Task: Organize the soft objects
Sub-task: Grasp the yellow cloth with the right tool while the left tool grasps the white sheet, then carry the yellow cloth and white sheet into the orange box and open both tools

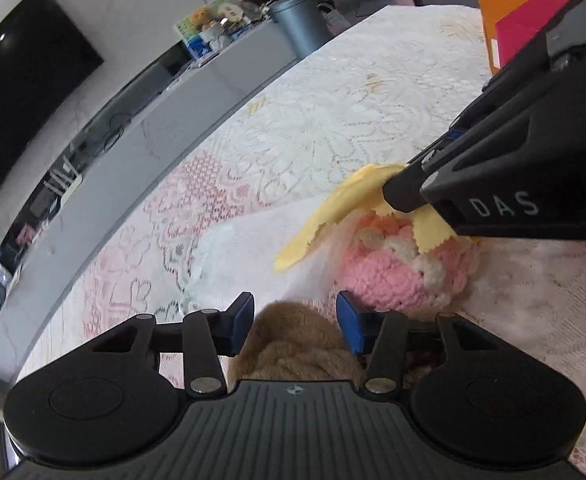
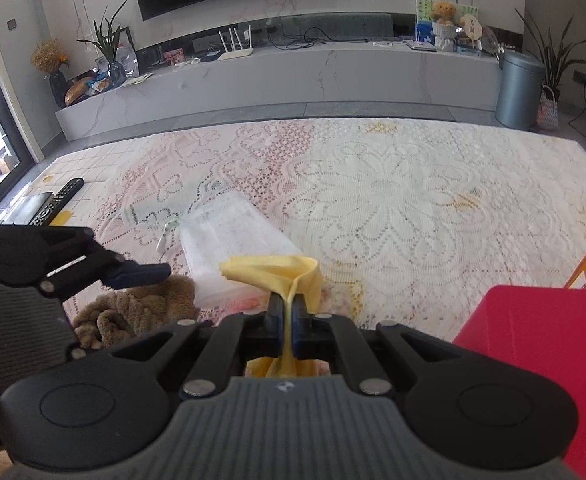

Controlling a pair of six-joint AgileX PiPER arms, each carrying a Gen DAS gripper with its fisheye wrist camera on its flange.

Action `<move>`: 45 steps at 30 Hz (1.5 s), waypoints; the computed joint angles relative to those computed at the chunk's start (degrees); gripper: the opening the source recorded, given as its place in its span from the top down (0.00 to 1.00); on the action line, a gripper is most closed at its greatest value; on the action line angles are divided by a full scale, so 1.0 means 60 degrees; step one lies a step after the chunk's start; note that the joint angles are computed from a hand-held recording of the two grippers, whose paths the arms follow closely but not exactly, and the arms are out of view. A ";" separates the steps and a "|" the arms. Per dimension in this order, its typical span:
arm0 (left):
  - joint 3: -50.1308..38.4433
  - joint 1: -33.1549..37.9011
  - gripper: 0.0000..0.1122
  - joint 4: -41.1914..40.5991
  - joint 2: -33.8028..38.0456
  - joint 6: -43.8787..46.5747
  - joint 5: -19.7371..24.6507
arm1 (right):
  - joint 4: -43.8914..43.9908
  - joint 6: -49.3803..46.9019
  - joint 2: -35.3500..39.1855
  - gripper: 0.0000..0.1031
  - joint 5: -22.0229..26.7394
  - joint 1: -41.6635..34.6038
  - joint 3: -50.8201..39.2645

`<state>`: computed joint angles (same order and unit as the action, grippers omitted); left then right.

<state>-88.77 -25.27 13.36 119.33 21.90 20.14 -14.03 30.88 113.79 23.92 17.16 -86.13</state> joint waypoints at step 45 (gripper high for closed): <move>0.4679 -0.2761 1.00 0.3963 -0.7461 -1.0657 0.1846 | -0.2459 0.3456 -0.7790 0.98 0.1308 0.1377 0.5380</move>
